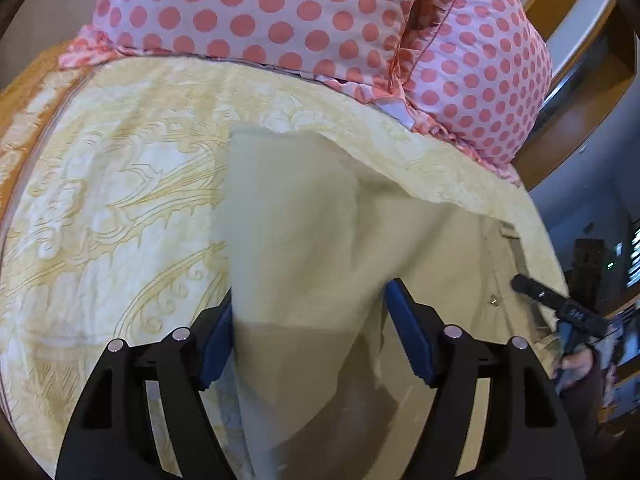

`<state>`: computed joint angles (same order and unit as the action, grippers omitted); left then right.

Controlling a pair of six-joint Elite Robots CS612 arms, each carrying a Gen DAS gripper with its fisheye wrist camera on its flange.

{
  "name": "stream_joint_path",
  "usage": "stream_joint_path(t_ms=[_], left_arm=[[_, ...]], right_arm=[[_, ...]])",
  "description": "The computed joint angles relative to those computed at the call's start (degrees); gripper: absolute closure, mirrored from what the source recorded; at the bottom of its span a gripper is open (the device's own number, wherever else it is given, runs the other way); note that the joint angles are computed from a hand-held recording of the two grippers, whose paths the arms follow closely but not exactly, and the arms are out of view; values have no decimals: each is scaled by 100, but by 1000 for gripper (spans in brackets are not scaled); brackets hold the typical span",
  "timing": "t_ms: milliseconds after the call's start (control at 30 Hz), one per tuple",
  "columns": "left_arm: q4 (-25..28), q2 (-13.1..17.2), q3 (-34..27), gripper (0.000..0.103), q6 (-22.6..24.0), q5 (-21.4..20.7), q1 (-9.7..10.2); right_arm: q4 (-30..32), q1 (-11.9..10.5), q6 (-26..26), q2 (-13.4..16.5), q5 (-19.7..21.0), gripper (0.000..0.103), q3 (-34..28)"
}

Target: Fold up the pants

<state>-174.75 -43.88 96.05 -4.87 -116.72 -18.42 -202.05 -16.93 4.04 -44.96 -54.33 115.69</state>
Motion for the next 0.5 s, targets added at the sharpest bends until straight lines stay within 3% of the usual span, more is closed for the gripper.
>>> stream_joint_path(t_ms=[33,67,100,200,233,367,500], left_arm=[[14,25,-37,32,-87,-97,22],[-16,43,-48,43,-220,-157,40],[-57,33,-19,62,-279,-81,36],[-198,37,26,91,-281,-270,87],[-227,27,38,93,-280,-318,95],[-346,-88,95,96,51,167,-44],[-399,9,-212,96,74,390,-112]], right_arm=[[108,10,-132,-19,0,66,-5],[161,-12,-209,-14,169,78,-6],[145,-51,-207,8,385,83,-2],[-22,-142,-89,65,801,87,20],[-15,-143,-68,61,824,87,13],[-24,-115,-100,-22,791,90,-63],[-200,-87,-15,-27,591,91,-345]])
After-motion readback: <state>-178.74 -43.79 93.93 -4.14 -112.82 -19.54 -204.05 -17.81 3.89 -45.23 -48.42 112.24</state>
